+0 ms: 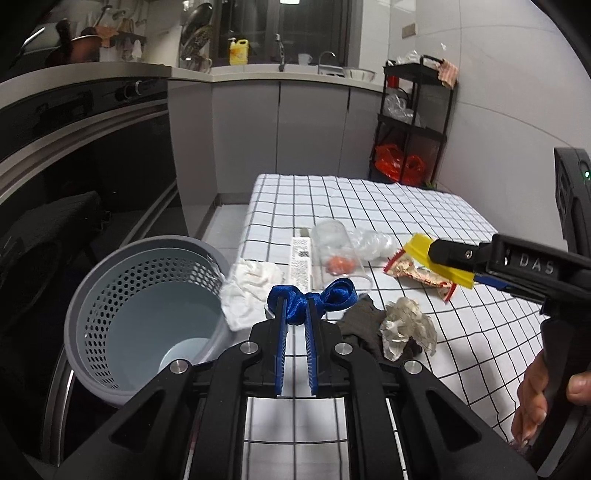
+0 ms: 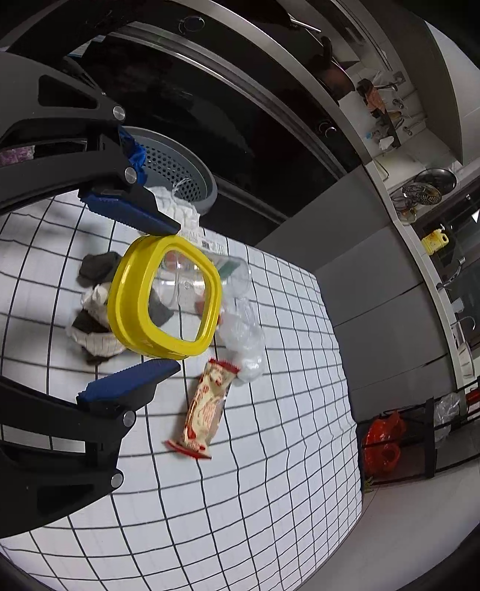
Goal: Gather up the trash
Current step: 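Carry the yellow container and blue glove over the grey basket with both grippers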
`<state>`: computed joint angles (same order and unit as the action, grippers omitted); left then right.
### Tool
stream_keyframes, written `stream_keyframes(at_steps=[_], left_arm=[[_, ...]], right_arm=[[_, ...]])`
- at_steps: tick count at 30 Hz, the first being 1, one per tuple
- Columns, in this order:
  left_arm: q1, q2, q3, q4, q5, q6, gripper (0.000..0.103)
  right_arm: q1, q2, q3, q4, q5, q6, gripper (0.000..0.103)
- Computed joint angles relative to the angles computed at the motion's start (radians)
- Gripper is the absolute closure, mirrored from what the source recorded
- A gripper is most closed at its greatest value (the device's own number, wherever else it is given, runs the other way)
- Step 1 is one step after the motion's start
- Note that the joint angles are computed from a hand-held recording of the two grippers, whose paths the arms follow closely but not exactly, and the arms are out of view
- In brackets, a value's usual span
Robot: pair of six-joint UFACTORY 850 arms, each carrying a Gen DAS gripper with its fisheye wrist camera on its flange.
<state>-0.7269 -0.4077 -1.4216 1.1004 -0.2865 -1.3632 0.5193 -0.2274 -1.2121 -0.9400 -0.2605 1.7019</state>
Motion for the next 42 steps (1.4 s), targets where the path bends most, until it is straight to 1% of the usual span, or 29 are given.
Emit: stream_keyframes(at_steps=[1,5,8,13,16,20,21,24,26,27,31,34,39,42], left_arm=[[0.006,0.013,0.014,0.036,0.001,-0.041,0.093],[0.030,0.041,0.040,0.095,-0.010,-0.117,0.093],[0.049,0.054,0.050,0.109,-0.039,-0.135,0.093],[0.083,0.057,0.041,0.094,-0.108,-0.110,0.093],[0.102,0.051,0.026,0.098,-0.147,-0.094,0.093],[0.135,0.037,0.006,0.079,-0.173,-0.065,0.093],[0.142,0.033,0.005,0.071,-0.176,-0.060,0.093],[0.168,0.015,-0.003,0.008,-0.186,-0.019,0.093],[0.179,0.004,-0.010,-0.032,-0.204,0.010,0.093],[0.185,-0.008,-0.021,-0.056,-0.228,0.027,0.093],[0.213,-0.019,-0.029,-0.157,-0.221,0.087,0.093],[0.223,-0.031,-0.038,-0.223,-0.225,0.136,0.093],[0.226,-0.051,-0.056,-0.278,-0.233,0.199,0.093],[0.236,-0.054,-0.059,-0.333,-0.229,0.250,0.093]], right_arm=[[0.005,-0.007,-0.009,-0.006,0.000,0.002,0.037],[0.021,-0.042,-0.052,0.001,0.008,-0.024,0.037],[0.034,-0.073,-0.090,0.030,0.015,-0.071,0.037],[0.047,-0.128,-0.160,0.113,0.043,-0.175,0.037],[0.057,-0.174,-0.223,0.220,0.056,-0.306,0.037],[0.067,-0.252,-0.331,0.473,0.059,-0.606,0.037],[0.071,-0.270,-0.357,0.525,0.053,-0.666,0.037],[0.073,-0.335,-0.446,0.749,0.025,-0.919,0.037],[0.073,-0.378,-0.505,0.880,-0.002,-1.069,0.037],[0.073,-0.396,-0.531,0.919,-0.016,-1.116,0.037],[0.074,-0.465,-0.627,1.028,-0.073,-1.258,0.037],[0.073,-0.513,-0.692,1.074,-0.114,-1.311,0.037],[0.073,-0.590,-0.804,1.091,-0.187,-1.344,0.037],[0.075,-0.619,-0.847,1.101,-0.211,-1.346,0.037]])
